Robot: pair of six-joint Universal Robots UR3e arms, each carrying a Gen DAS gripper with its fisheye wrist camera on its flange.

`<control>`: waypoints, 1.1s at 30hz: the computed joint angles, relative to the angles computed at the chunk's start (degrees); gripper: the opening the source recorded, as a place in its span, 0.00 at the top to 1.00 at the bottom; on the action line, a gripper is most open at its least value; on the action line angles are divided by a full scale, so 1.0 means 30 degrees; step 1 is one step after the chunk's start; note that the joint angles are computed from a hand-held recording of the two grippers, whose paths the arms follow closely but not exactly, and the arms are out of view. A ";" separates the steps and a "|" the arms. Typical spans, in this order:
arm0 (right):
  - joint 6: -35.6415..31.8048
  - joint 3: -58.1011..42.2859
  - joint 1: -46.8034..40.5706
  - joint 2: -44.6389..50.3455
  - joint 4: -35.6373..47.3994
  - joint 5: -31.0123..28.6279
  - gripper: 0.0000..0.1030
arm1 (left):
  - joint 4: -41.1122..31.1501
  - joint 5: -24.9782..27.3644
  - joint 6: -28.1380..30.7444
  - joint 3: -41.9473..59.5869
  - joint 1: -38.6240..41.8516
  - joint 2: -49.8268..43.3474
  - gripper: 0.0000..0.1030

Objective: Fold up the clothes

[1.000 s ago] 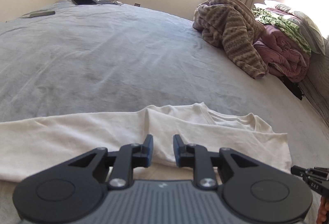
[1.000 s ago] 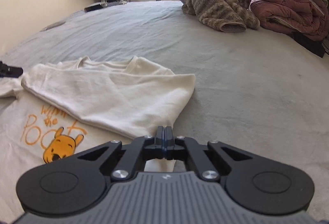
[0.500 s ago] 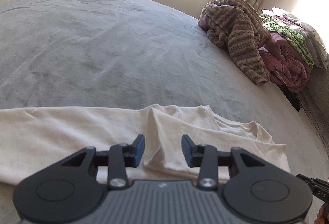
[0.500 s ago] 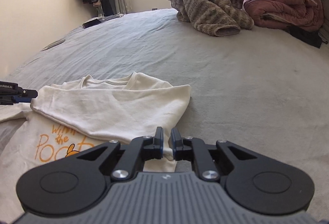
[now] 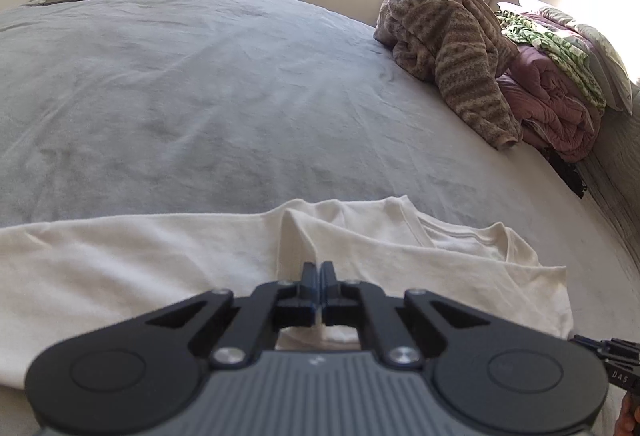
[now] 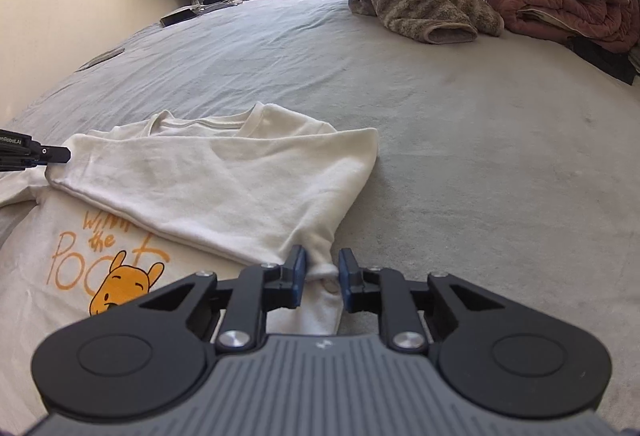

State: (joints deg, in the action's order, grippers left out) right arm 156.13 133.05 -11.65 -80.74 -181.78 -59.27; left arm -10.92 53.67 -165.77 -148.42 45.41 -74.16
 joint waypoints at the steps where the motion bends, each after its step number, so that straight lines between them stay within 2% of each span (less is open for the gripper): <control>1: -0.0062 0.0015 -0.0021 -0.0017 0.0007 0.0012 0.81 | 0.0145 -0.0204 0.0074 -0.0164 0.0184 0.0094 0.98; 4: -0.0260 0.0018 -0.0111 -0.0025 0.0038 0.0043 0.81 | -0.0864 -0.0486 0.0372 -0.0130 0.0538 0.0938 0.98; 8: -0.0392 -0.0057 -0.0062 -0.0023 0.0061 -0.0119 0.81 | -0.4486 -0.1182 0.1036 -0.0254 0.1544 0.4803 0.98; 9: -0.0397 -0.0101 -0.0027 -0.0016 0.0096 -0.0170 0.81 | -0.4717 -0.1051 0.1174 -0.0361 0.1546 0.5314 0.98; 12: -0.0332 -0.0262 0.0069 -0.0036 0.0317 -0.0304 0.81 | -0.3428 0.0253 0.1184 -0.0786 0.0834 0.5120 0.98; 14: -0.0199 -0.0349 0.0032 -0.0120 0.0575 -0.0255 0.81 | -0.1616 0.1547 0.0776 -0.0780 0.0101 0.3304 0.98; 17: 0.0489 -0.0773 -0.0489 -0.0145 0.1306 0.0646 0.81 | -0.1640 0.1358 0.0890 -0.0784 0.0353 0.2708 0.98; 22: 0.3059 -0.2945 -0.0498 0.2500 -0.0726 0.1428 0.80 | -0.1675 0.1937 0.1192 -0.0843 -0.0063 0.2928 0.98; 24: 0.3998 -0.4155 -0.0050 0.3726 -0.1310 0.0910 0.81 | -0.1951 0.2128 0.1265 -0.0825 -0.0153 0.3056 0.98; 26: 0.4517 -0.5408 0.0561 0.4727 -0.1428 0.0136 0.91 | -0.2333 0.2278 0.1332 -0.0805 -0.0183 0.3207 0.98; 27: 0.4678 -0.6004 0.0837 0.5133 -0.1386 -0.0184 0.91 | -0.2456 0.2367 0.1349 -0.0792 -0.0216 0.3240 0.98; 30: 0.4203 -0.7698 0.1710 0.5962 -0.0350 -0.0918 0.91 | -0.2276 0.2836 0.1276 -0.0739 -0.0553 0.3029 0.98; 33: 0.1923 -0.8572 0.2752 0.6545 0.0054 -0.2352 0.93 | -0.2036 0.3279 0.1344 -0.0717 -0.0926 0.2981 0.98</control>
State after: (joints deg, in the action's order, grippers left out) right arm 161.89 107.33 -3.39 -61.10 -181.62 -66.33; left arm -17.03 63.51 -161.74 -150.57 42.63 -65.21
